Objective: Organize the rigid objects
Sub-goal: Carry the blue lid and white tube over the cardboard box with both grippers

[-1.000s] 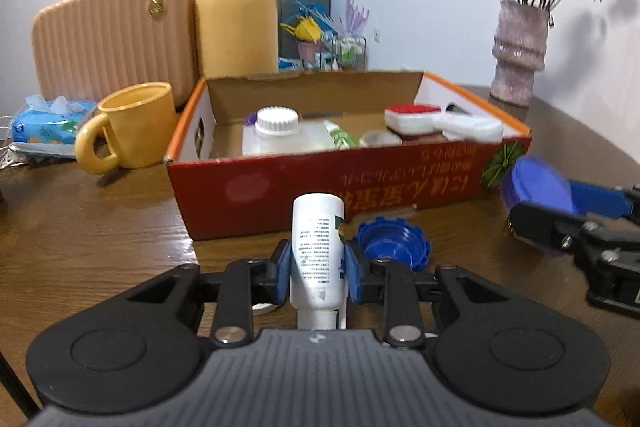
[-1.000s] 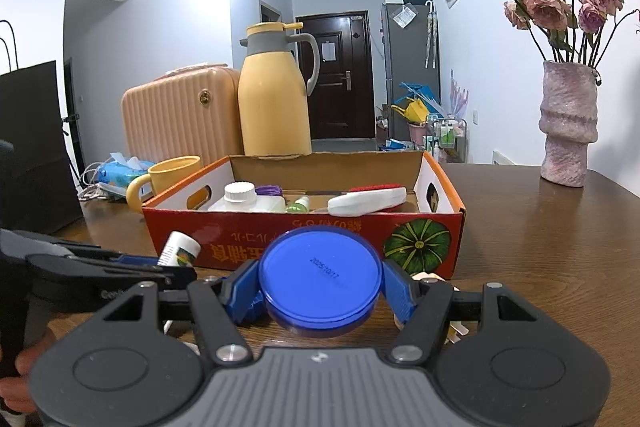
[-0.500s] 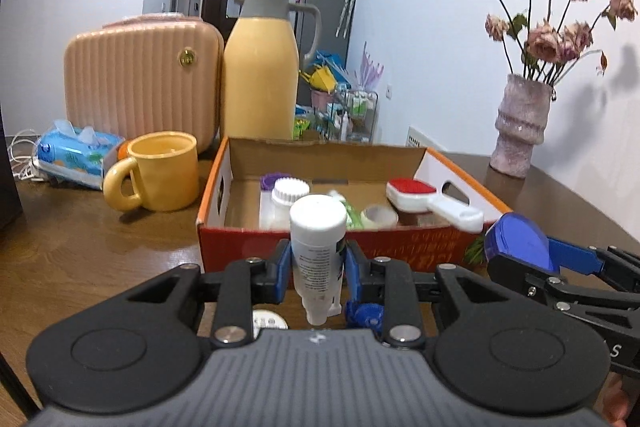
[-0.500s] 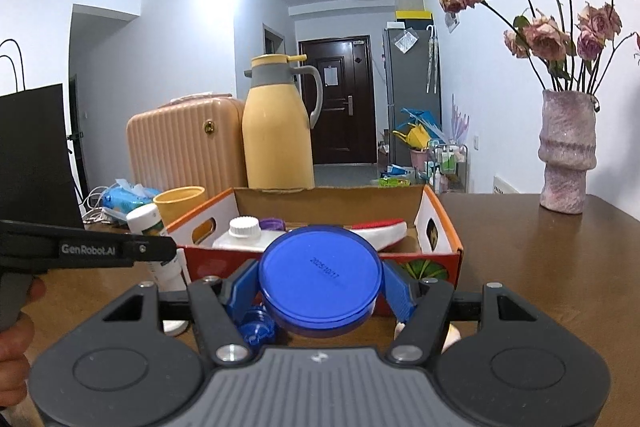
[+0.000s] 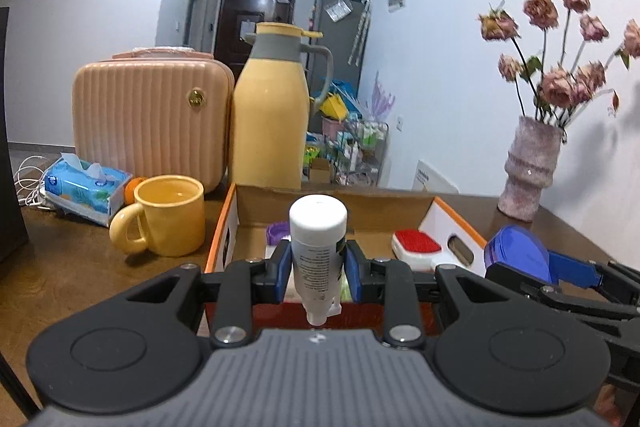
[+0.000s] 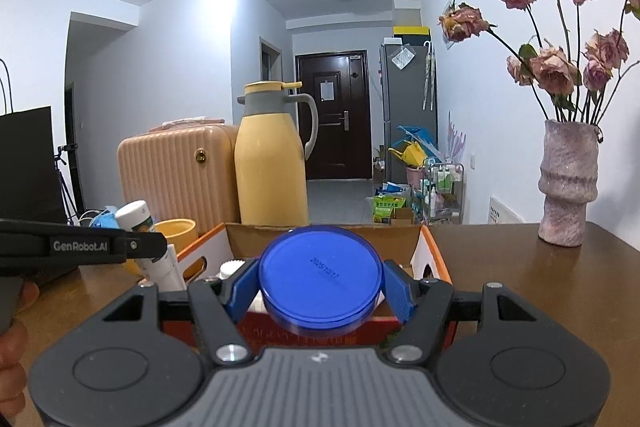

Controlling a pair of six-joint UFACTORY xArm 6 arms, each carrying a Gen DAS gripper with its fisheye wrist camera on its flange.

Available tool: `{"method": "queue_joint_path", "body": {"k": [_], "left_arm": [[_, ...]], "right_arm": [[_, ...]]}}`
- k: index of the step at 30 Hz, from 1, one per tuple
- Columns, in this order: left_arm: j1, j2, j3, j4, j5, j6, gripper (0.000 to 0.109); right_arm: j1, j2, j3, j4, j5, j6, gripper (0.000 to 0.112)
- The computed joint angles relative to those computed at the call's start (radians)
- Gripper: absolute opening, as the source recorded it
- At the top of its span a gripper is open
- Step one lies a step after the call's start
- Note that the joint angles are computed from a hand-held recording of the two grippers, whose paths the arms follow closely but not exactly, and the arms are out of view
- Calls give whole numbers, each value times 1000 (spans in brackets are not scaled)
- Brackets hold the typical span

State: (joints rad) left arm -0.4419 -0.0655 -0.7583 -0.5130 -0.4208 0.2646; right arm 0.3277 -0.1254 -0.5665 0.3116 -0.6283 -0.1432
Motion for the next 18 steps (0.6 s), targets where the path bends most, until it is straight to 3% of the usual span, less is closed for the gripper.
{"method": "queue_joint_path", "body": {"k": [11, 18], "left_arm": [[-27, 98, -145, -169, -24, 117, 28], [-32, 175, -259, -297, -1, 225, 28]], "right_arm": [[24, 81, -137, 138, 45, -132, 65], [6, 140, -225, 148, 84, -147, 65]]}}
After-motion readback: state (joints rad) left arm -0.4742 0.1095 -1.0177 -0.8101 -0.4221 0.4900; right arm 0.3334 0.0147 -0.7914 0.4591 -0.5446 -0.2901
